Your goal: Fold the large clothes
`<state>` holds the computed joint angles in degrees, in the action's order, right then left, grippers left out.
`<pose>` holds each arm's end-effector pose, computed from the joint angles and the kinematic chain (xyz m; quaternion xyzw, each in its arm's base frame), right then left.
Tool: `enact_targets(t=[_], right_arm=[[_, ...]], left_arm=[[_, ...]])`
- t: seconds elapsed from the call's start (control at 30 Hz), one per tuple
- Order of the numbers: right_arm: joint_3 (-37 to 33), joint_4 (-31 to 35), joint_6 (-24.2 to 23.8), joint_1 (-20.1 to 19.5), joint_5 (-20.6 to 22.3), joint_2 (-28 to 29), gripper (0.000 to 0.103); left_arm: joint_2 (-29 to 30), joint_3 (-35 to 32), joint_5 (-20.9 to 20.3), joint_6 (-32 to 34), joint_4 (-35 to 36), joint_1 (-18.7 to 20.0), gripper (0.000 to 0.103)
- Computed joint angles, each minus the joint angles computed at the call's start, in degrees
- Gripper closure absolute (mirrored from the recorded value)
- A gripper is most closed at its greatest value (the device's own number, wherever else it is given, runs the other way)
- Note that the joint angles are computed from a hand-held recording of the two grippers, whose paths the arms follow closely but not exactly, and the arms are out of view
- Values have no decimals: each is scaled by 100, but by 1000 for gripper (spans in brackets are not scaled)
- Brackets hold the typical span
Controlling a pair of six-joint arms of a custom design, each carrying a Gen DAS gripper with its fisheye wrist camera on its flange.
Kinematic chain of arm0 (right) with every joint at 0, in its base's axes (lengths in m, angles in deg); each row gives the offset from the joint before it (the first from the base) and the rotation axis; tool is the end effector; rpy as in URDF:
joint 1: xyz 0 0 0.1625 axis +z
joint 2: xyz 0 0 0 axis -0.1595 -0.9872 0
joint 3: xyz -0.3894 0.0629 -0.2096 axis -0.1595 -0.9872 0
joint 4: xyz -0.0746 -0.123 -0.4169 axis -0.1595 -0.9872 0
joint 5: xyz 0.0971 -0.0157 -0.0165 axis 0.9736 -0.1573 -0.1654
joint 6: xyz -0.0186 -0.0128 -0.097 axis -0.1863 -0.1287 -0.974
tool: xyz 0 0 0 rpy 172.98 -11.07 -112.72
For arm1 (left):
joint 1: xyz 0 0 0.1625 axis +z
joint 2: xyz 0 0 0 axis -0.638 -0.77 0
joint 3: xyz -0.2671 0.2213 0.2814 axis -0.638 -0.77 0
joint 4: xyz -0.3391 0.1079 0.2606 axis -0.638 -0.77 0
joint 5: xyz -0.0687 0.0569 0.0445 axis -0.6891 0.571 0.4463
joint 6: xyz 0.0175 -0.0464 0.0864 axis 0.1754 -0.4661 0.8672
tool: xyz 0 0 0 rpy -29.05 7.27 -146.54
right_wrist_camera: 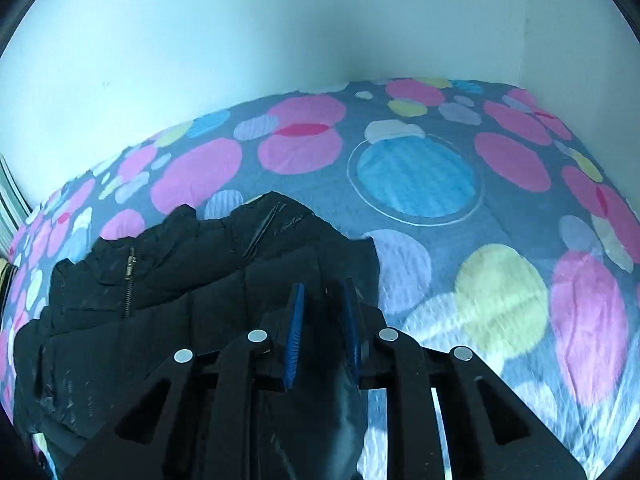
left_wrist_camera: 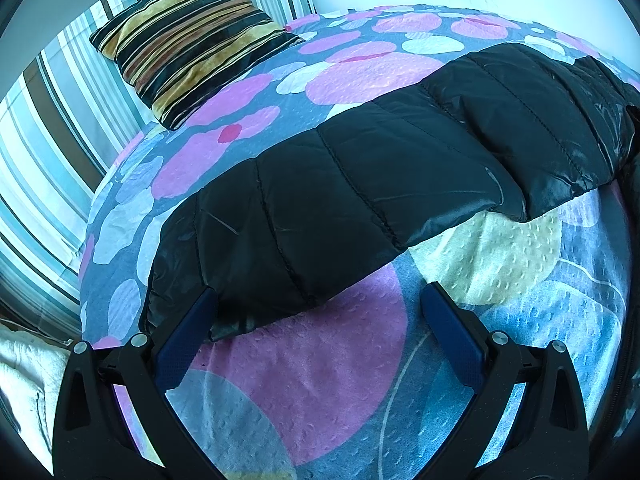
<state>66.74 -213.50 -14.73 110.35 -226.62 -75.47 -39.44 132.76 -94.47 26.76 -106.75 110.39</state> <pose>0.1518 -0.5045 0.1314 -0.1270 -0.8116 0.4258 0.3794 0.0740 -0.4783 0.2951 0.0359 0.7887 -0.2971 0.5370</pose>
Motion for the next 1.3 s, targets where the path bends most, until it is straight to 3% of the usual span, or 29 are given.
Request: enact_targets(t=[0.07, 0.17, 0.33, 0.63, 0.77, 0.97, 1.17, 1.3], right_arm=[[-80, 212, -61, -95, 153, 38, 83], [-149, 1175, 307, -389, 665, 25, 83], [-31, 1056, 423, -638, 1226, -27, 85], [365, 13, 1, -29, 707, 40, 83], [262, 528, 161, -260, 750, 252, 83], [90, 181, -91, -201, 553, 497, 83], [758, -797, -126, 164, 516, 227, 76], [1340, -1244, 134, 337, 332, 66, 74]], left_arm=[[0, -3, 6, 12, -4, 0, 2], [-4, 2, 17, -22, 28, -14, 2], [-6, 6, 18, -8, 11, -13, 2], [-11, 14, 29, -76, 73, -32, 2], [-14, 15, 20, -93, 83, -31, 2], [-15, 9, 29, -19, 22, -26, 2], [-120, 20, -8, -110, 181, -24, 2], [-67, -2, 20, -16, 78, -17, 2]])
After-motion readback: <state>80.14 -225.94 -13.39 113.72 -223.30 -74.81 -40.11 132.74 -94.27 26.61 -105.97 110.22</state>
